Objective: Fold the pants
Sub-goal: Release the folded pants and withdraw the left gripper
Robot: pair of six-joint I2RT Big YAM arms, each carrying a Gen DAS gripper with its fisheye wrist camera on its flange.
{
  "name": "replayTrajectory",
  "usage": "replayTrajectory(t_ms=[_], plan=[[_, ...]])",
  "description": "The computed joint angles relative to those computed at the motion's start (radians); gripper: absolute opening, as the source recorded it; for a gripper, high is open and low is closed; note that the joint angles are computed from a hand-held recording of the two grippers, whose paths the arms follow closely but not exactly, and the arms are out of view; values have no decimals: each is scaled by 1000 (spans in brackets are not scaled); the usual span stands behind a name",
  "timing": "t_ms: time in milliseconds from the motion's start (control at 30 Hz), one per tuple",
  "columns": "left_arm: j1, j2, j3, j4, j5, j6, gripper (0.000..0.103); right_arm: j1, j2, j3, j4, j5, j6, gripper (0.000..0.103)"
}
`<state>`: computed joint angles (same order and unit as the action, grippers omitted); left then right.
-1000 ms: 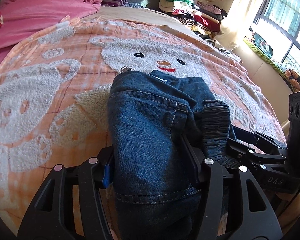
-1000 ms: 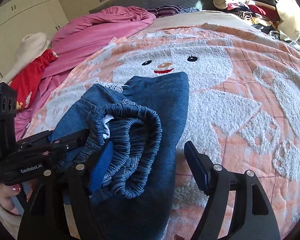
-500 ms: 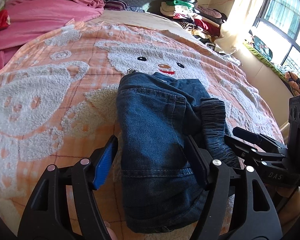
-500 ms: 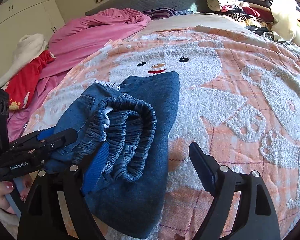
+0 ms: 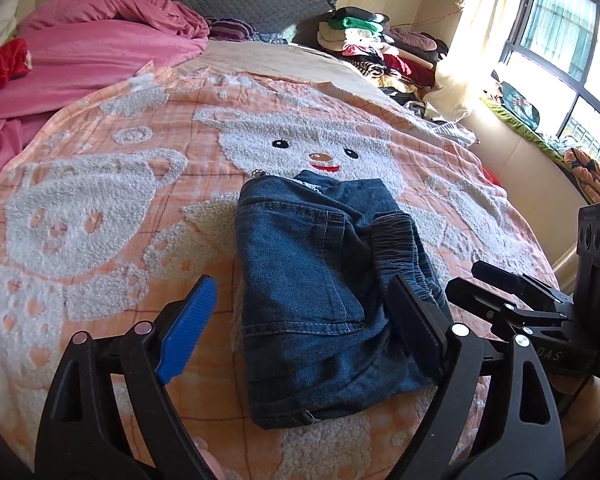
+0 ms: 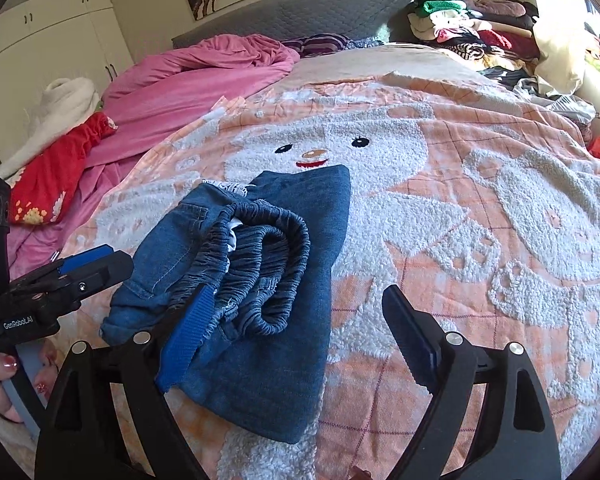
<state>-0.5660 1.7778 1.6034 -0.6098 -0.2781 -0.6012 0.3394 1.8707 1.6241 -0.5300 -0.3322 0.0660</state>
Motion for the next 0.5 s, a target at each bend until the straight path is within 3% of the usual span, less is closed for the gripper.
replayTrajectory(t_ms=[200, 267, 500], plan=[[-12, -23, -10, 8, -30, 16, 91, 0, -39, -33, 30, 15, -3, 85], [-17, -31, -14, 9, -42, 20, 93, 1, -57, -53, 50, 22, 2, 98], [-39, -66, -43, 15, -81, 19, 94, 5, -132, -134, 107, 34, -8, 98]])
